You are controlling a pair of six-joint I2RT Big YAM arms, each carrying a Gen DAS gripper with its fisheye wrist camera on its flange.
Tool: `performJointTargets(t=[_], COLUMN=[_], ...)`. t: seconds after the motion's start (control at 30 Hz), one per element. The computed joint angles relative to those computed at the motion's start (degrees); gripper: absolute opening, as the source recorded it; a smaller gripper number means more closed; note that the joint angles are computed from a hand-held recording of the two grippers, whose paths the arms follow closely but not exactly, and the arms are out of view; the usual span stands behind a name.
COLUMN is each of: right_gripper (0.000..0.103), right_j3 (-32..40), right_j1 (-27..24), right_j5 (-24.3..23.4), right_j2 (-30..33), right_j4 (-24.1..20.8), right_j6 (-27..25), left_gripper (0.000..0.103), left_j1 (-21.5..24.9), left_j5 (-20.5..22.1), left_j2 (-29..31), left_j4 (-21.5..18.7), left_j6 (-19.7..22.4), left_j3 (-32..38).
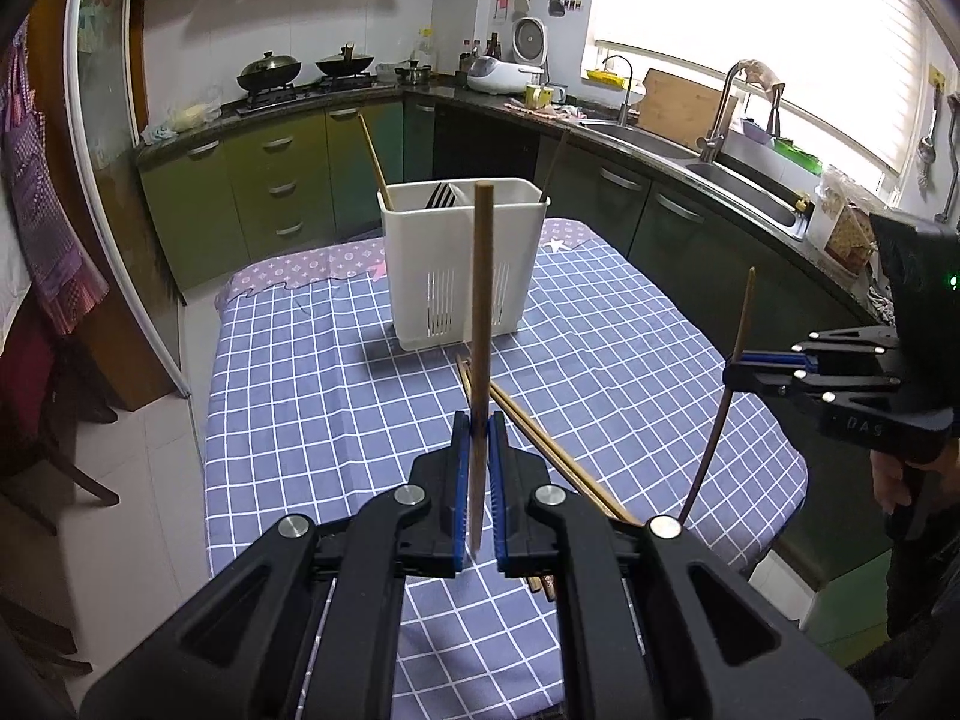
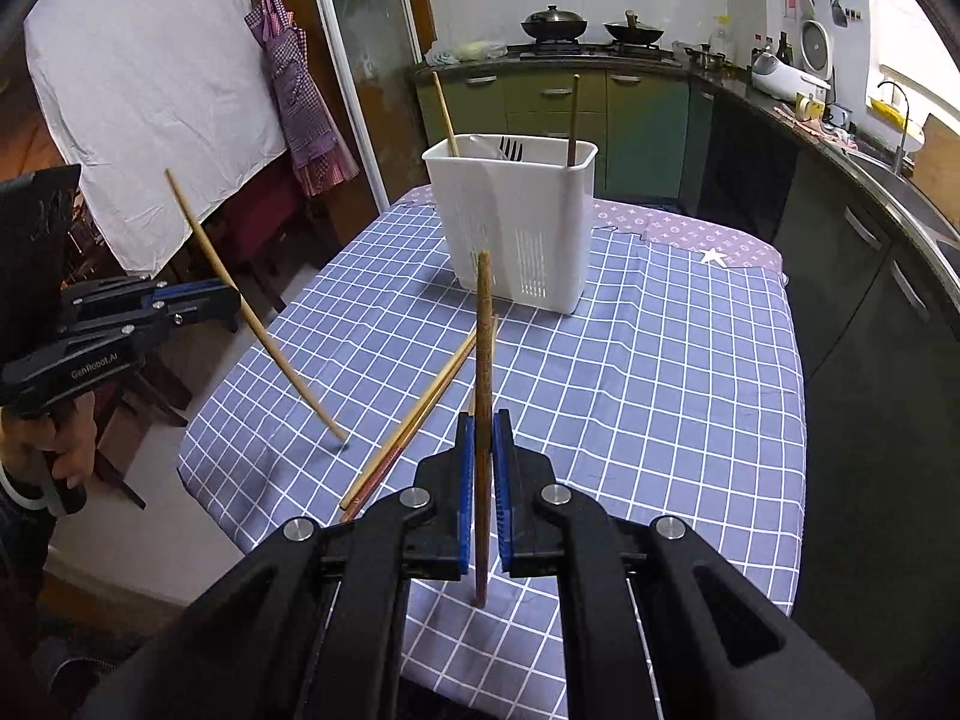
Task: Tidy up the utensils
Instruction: 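Lower the left chopstick into the holder and open the left gripper while the right carries its chopstick, then lower the right gripper's chopstick into the holder and open the right gripper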
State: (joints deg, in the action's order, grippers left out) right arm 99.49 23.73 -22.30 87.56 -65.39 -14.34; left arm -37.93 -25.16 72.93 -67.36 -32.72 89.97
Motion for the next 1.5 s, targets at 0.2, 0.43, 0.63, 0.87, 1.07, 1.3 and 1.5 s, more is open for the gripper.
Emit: performJointTargets(t=[0.2, 0.43, 0.63, 0.87, 1.07, 1.3, 1.5], right_gripper=[0.007, 0.007, 0.007, 0.007, 0.007, 0.007, 0.007], right_j3=[-0.22, -1.19, -2.14, -3.1, -2.94, 0.27, 12.34], right_j1=[-0.01, -0.5, -1.3, -1.72, -2.01, -1.32, 0.49], right_j5=[-0.24, -1.0, -2.46, -3.63, -4.09, -4.68, -3.77], right_j2=[-0.18, -0.72, -1.22, -1.59, -1.79, -1.14, 2.59], right_j4=[0.06, 0.62, 1.03, 0.88, 0.82, 0.38, 2.4], right_j6=[-0.15, -0.44, 0.06, 0.0, 0.06, 0.39, 3.44], left_gripper=[0.006, 0.006, 0.006, 0.006, 0.006, 0.028, 0.03], left_j1=[1.2, 3.8, 7.31, 11.39, 13.88, 13.4, 11.17], left_j5=[0.27, -2.67, -4.66, -4.36, -1.7, -1.66, -3.22], left_j2=[1.53, 8.58, 16.39, 23.23, 25.43, 22.86, 14.91], left_j4=[-1.35, -3.3, -0.89, 1.97, 2.01, 0.61, 3.23], left_j6=[2.27, 8.69, 14.34, 15.14, 12.74, 11.91, 10.35], left_j3=[5.13, 21.04, 34.37, 40.2, 38.07, 32.32, 24.64])
